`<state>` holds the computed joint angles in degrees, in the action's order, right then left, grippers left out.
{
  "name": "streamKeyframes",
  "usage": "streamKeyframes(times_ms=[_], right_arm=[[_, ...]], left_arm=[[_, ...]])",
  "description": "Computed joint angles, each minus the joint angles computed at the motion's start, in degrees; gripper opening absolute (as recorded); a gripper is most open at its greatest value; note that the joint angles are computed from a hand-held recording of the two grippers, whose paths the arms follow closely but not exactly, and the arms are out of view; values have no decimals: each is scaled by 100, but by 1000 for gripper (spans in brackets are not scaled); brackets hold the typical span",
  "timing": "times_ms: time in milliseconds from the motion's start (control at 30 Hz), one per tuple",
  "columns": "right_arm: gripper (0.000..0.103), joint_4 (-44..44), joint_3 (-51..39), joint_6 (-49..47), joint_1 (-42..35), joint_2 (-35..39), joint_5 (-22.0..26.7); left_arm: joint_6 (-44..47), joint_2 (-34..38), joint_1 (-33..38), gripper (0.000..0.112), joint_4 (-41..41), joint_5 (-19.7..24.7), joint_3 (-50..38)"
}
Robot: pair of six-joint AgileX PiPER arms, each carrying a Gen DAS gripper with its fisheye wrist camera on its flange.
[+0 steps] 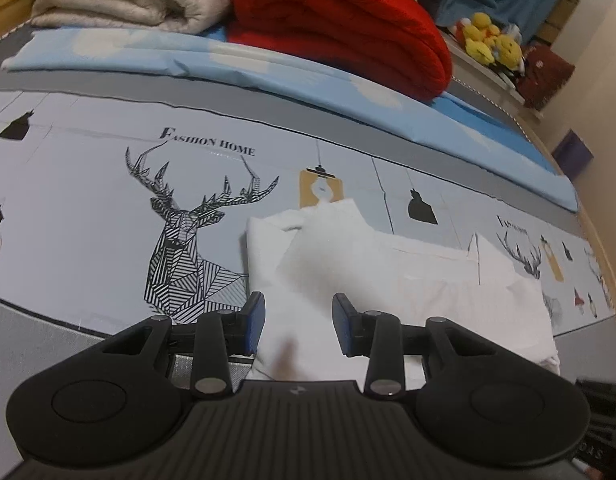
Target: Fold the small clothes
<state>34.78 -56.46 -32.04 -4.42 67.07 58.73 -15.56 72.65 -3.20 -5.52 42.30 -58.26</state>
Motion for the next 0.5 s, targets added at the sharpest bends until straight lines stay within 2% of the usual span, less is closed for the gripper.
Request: streamKeyframes(times_ms=[100,167,233,267,333,433,500], right_arm=[[18,306,-143,356,-328,17,117],[22,469,-28,178,-536,79,-235],[24,88,249,467,-498,162,-756],[26,-121,256,761,-443,384,-878],[25,74,181,728,-724,802,-839],[26,-276,113,1064,-865,1146,-1287],[26,-287,-1,1217,-1069,1382,-1365]], left_arm=[[35,5,25,41,-47,13,1],[49,70,29,41,-123,-5,-2],[25,186,30,41,-234,-56,5],[6,259,27,40,-286,-97,6],[91,441,70,39,-524,-206,-5],[258,739,210,34,-1108,-442,-1],[256,936,281,34,-1405,-564,4]])
